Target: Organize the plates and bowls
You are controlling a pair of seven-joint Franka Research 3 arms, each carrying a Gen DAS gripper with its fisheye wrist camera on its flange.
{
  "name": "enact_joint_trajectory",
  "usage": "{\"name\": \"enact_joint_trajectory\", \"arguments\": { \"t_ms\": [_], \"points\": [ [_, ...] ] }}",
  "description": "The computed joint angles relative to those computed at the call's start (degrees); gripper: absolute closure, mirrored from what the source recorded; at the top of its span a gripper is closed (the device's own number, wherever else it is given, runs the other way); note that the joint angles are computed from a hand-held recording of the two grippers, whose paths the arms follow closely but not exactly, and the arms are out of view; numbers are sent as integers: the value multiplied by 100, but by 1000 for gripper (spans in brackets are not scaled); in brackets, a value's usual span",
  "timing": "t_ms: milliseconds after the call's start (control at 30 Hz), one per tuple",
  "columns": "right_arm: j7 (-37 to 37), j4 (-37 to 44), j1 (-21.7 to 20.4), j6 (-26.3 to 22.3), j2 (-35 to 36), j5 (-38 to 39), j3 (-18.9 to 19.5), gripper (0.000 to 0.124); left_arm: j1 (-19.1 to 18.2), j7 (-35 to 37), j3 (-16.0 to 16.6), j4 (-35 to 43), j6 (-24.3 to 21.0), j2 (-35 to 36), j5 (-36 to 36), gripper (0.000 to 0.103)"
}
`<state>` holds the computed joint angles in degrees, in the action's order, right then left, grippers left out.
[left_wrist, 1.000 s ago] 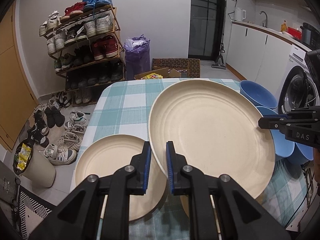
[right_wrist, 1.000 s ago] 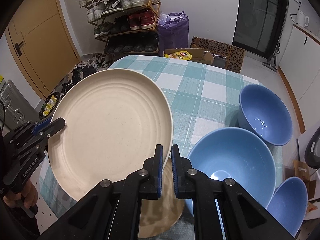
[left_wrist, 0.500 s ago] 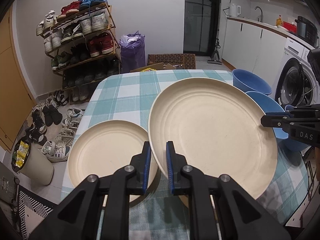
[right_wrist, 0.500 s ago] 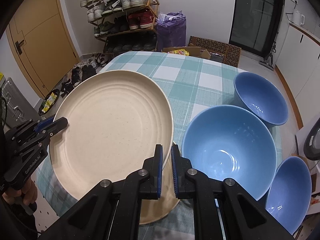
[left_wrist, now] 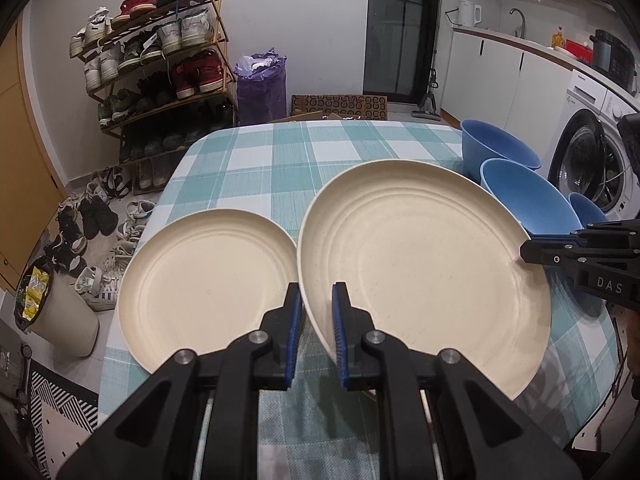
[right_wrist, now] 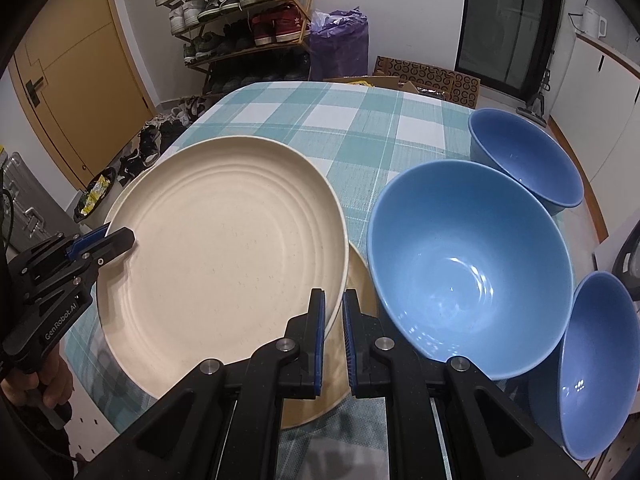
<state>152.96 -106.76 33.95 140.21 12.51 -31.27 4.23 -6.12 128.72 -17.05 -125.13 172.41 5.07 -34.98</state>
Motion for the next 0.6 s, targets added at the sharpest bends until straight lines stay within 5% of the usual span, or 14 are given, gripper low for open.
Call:
{"name": "enact_joint_trajectory", "arguments": {
  "t_ms": [600],
  "points": [
    [389,-379,45,-46,-100,-296,15,115,26,-676,-118,-148,243,207,957,91]
  ]
}}
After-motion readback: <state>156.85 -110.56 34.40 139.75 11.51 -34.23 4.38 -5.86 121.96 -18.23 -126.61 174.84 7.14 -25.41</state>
